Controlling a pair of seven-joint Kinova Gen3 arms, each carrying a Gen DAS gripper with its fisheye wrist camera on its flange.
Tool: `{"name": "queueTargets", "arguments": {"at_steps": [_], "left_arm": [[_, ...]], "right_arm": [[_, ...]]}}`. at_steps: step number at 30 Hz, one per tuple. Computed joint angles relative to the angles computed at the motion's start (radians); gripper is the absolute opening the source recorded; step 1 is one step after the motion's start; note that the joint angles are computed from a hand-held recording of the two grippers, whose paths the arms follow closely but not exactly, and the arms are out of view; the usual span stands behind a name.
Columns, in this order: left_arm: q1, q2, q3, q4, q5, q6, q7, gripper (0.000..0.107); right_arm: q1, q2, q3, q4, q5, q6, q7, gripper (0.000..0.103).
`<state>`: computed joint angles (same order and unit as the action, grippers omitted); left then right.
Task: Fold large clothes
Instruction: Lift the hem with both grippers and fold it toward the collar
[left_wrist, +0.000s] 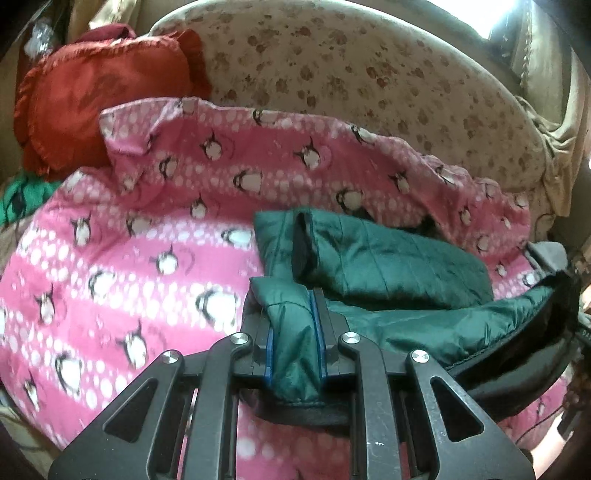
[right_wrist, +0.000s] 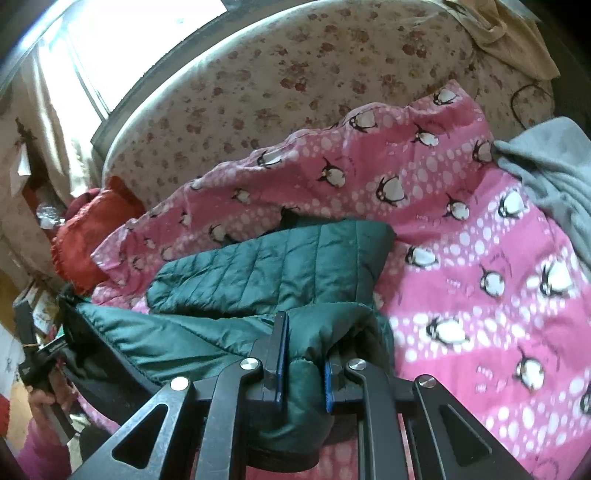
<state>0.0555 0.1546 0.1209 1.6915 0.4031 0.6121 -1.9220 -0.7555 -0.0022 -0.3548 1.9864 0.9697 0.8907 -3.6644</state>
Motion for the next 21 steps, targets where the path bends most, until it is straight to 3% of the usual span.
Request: {"name": "queueTargets", "arguments": {"at_steps": [3, 8, 12, 16, 21], "left_arm": [[0.051, 0.053, -0.011, -0.072, -0.095, -0.013, 0.097, 0.016], [0.104, 0.182, -0.032, -0.243, -0.214, 0.041, 0.257, 0.016], [0.116, 0.296, -0.035, -0.390, -0.249, 0.132, 0.347, 0.016], [0.157, 0.363, -0.052, -0.460, -0.312, 0.146, 0.423, 0.016], [0.136, 0.455, -0.027, -0.572, -0.301, 0.224, 0.448, 0.019]], "right_arm": [[0.036, 0.028, 0.039, -0.037, -0.023, -0.015, 0.080, 0.014], [0.078, 0.081, 0.100, -0.098, -0.039, -0.028, 0.156, 0.014], [0.116, 0.121, 0.153, -0.135, -0.064, -0.086, 0.194, 0.014], [0.132, 0.194, 0.199, -0.208, -0.106, -0.098, 0.276, 0.014], [0.158, 0.268, 0.269, -0.240, -0.177, -0.180, 0.305, 0.014]]}}
